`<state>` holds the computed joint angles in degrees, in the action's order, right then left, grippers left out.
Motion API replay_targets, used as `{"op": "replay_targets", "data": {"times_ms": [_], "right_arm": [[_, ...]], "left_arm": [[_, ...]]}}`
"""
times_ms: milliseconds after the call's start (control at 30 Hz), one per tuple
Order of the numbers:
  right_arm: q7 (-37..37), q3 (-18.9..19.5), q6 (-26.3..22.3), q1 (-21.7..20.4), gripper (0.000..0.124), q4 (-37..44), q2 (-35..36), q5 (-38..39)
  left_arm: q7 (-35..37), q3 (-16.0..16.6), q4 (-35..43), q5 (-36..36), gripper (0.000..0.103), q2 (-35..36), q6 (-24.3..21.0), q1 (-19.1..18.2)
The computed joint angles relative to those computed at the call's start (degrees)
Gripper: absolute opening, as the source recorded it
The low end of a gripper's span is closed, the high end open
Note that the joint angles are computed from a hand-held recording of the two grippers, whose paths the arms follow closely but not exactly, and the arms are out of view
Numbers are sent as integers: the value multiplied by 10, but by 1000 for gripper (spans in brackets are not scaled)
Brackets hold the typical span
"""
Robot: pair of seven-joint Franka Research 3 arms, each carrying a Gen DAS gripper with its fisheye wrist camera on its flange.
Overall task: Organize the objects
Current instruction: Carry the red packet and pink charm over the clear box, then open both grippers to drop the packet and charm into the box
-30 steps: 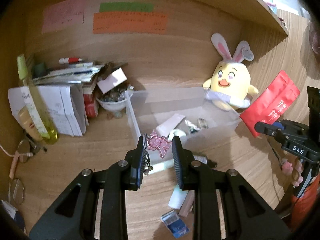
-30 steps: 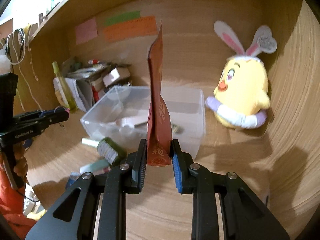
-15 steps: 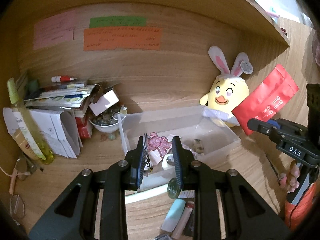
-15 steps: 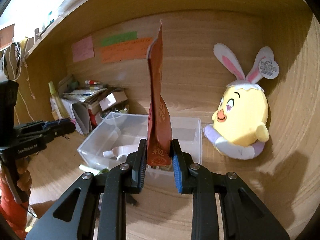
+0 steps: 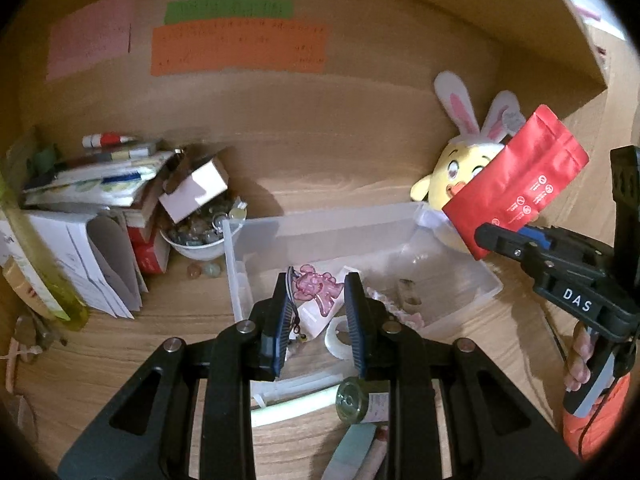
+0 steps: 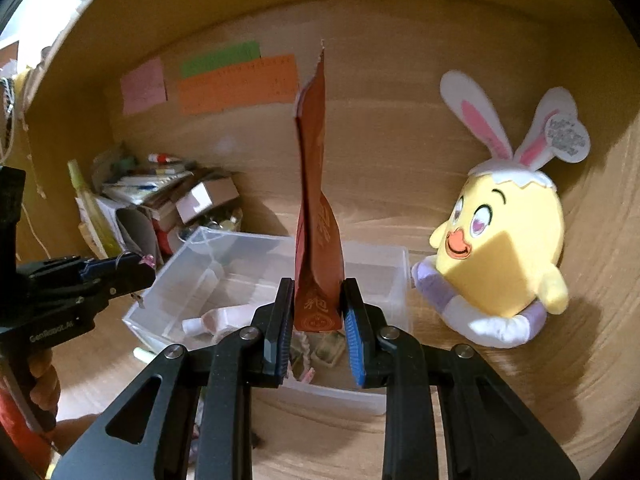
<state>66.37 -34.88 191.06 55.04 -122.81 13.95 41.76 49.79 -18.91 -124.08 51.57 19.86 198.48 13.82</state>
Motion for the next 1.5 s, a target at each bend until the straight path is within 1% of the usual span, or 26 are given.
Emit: {"op": "replay_targets", "data": {"times_ms": [33,100,133,167,200,233,267,333,400,467,500,567,733,867,967,1033,1167,1233,1267,1300,1333,1367,1400,1500], "right_arm": [[1,-5,-7,3,22,6,9,1],[15,25,-17,-31,22,15,15,-16],[22,35,-21,-43,22,19,19,-24],[30,34,-26,-44,22,23,26,-31],[39,24,-29,-37,22,26,32,-37],[51,-2,-38,-16,22,32,45,-43],[62,-18,-43,-4,22,34,53,-49],[85,-51,-56,21,22,40,72,-63],[108,-80,-68,41,22,46,91,-77],[137,-124,-81,77,22,51,116,-93],[152,-150,-87,97,22,51,128,-102],[185,-199,-105,134,22,57,163,-118],[243,-258,-140,177,22,73,227,-161],[267,-261,-151,177,22,78,235,-193],[287,-266,-154,180,22,79,240,-215],[298,-264,-154,178,22,78,236,-228],[315,-249,-151,162,22,75,218,-253],[326,-240,-151,153,23,79,217,-265],[331,-239,-151,152,24,78,215,-272],[338,-241,-153,154,31,78,214,-279],[345,-241,-155,154,43,79,214,-286],[350,-241,-150,155,48,76,211,-293],[357,-247,-141,161,52,71,210,-300],[374,-262,-131,176,52,63,211,-324]], "left_arm": [[-9,-15,9,13,25,9,-11,14],[-11,-39,20,21,25,22,-28,35],[-10,-65,26,28,25,33,-41,57],[-5,-84,30,29,25,41,-51,73],[3,-97,34,26,25,48,-60,84],[11,-102,37,20,25,53,-68,85],[18,-105,39,13,25,56,-73,85],[36,-126,43,3,25,68,-86,101],[51,-130,46,-10,25,75,-92,101],[68,-138,50,-23,25,83,-102,104],[75,-139,52,-29,25,86,-105,103],[88,-130,55,-43,25,88,-111,89],[122,-123,55,-75,25,89,-119,74],[147,-120,54,-102,25,89,-122,68],[162,-107,54,-123,25,87,-120,53],[175,-111,52,-137,25,88,-120,55],[201,-121,46,-165,26,86,-119,64],[214,-130,42,-178,29,85,-118,71],[220,-131,39,-185,35,83,-116,71],[224,-129,34,-193,37,79,-110,69],[229,-127,30,-200,40,75,-105,67],[234,-125,25,-206,40,71,-98,65],[238,-127,20,-209,41,67,-93,68],[241,-138,8,-208,44,59,-82,81]]}}
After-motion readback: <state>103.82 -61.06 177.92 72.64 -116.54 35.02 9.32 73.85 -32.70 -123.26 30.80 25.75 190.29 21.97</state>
